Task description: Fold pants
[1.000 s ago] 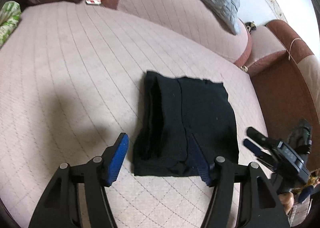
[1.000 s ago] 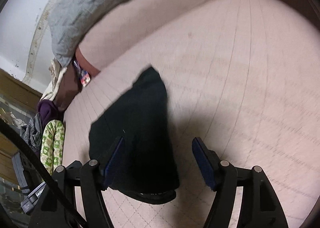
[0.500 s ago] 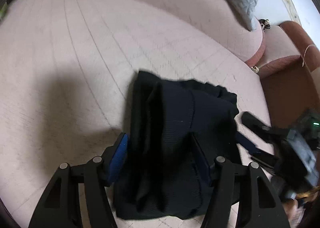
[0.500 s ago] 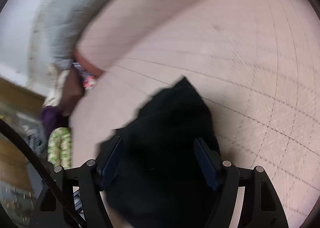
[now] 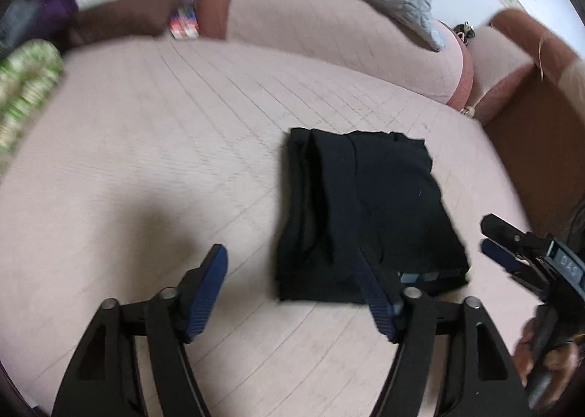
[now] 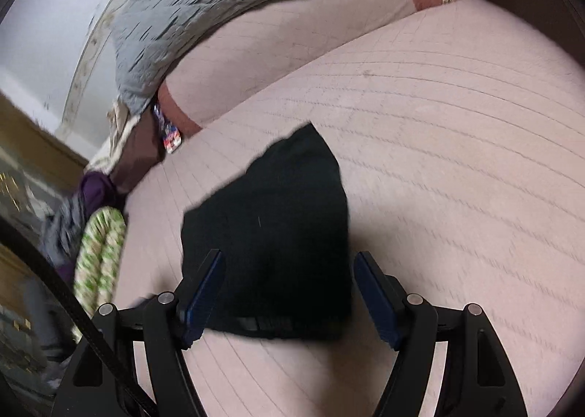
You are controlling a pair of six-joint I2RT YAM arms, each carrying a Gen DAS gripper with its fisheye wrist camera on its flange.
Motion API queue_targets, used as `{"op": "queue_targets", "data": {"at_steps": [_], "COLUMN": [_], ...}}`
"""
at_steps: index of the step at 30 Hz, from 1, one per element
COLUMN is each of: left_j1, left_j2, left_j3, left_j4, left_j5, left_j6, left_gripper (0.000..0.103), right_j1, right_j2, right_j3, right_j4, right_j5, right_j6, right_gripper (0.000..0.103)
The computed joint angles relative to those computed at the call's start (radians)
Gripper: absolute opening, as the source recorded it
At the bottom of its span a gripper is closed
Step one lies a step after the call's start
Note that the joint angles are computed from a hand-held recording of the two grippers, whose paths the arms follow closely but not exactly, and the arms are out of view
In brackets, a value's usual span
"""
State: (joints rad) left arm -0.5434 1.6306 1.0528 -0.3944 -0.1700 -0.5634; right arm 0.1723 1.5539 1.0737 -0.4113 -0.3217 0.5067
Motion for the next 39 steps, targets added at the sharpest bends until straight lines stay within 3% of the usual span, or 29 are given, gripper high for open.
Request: {"op": "queue_targets", "data": {"at_steps": [4, 9, 17, 22, 39], "left_j1": [-0.113, -0.193, -0.276, -0.297, -0.286], "left_j2": [-0.103, -0.234, -0.251, -0.264, -0.227], "left_j3": [-0.086, -0.197, -0.198, -0.197, -0.195], "left_j4": [-0.022, -0.043, -0.099, -0.105, -0.085], "left_j5": [-0.164, -0.204, -0.335, -0.354, -0.288], "left_j6": [-0.065, -0.182, -0.184, -0.183, -0.174], "left_gripper": [0.076, 0.083, 0.083, 0.083, 0.083], "right_j1": [0.049, 0.147, 0.264, 0.296, 0.296], "right_j2": [-0.154, -0.276, -0.321, -0.32, -0.282], "right_j3": [-0.141, -0.231, -0.251, -0.249, -0.263], "right_j4": [0.004, -0.03, -0.062, -0.068, -0.05], "right_j5": [0.034, 0.095, 0.168, 0.204, 0.207], "right_j6": [0.038, 0.078, 0.109, 0.104, 0.12], "right_gripper": [0.077, 0.078, 0.078, 0.079, 0.079]}}
